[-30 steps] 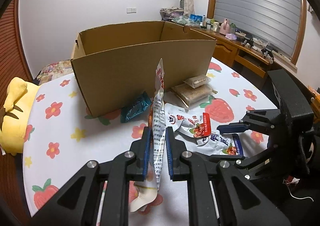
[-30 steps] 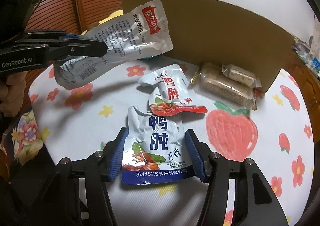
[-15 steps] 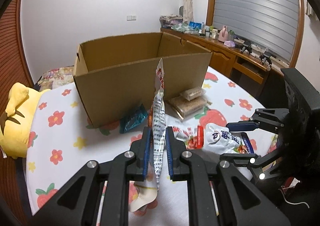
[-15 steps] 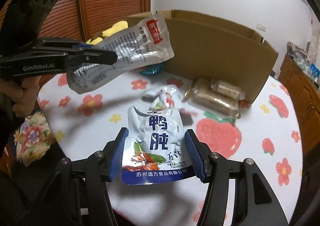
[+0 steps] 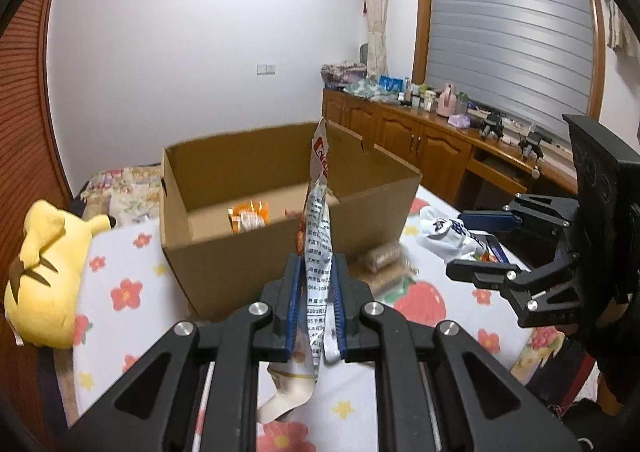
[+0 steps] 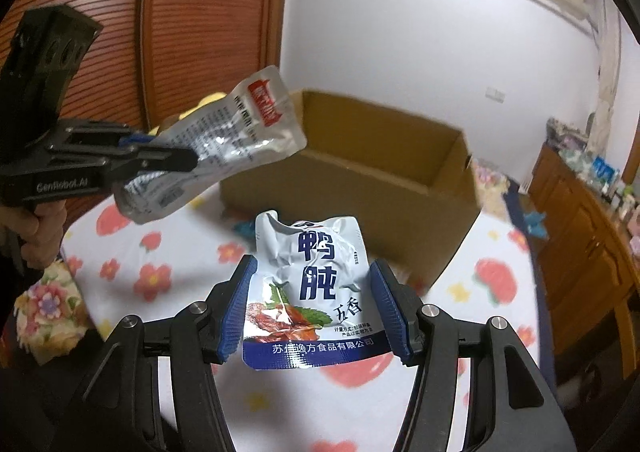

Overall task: Organize snacks
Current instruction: 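Carry both packs over the box and open both tools to drop them inside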

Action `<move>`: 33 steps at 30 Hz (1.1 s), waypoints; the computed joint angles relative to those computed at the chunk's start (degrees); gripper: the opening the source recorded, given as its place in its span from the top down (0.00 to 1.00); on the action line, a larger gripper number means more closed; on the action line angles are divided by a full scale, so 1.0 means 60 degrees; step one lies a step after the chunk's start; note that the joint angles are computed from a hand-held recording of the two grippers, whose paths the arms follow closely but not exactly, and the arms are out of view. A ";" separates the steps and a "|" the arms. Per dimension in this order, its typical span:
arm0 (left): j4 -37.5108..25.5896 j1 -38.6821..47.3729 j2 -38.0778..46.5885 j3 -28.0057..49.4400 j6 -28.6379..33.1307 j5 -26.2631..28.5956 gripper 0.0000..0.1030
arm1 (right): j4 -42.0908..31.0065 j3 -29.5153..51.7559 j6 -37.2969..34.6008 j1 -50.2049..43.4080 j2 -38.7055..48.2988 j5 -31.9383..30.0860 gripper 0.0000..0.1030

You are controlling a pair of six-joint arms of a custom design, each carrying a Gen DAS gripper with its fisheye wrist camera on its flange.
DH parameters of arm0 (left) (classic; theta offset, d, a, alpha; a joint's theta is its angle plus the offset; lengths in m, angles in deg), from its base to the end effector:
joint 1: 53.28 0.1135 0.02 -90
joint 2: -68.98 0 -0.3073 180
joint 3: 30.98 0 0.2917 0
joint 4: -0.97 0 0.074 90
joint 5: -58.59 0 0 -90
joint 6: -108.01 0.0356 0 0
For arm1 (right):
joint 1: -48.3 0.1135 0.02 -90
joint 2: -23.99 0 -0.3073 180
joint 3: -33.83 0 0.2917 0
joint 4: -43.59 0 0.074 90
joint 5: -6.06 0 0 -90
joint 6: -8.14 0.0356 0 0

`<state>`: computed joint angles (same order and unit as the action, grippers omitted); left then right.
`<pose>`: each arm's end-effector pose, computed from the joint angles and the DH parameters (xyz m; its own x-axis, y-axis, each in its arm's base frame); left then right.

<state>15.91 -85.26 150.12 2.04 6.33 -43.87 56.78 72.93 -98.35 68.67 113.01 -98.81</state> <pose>0.2233 -0.1304 0.1404 -0.5283 0.0968 -0.8435 0.2625 0.9634 -0.0538 0.2682 0.1093 0.1327 -0.3874 -0.4365 -0.8121 -0.6666 0.7411 -0.0803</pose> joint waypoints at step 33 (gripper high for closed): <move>-0.0929 0.1811 0.2895 0.3641 0.0728 0.0747 0.89 | -0.2012 0.5607 0.0023 -0.1114 0.3904 -0.0920 0.41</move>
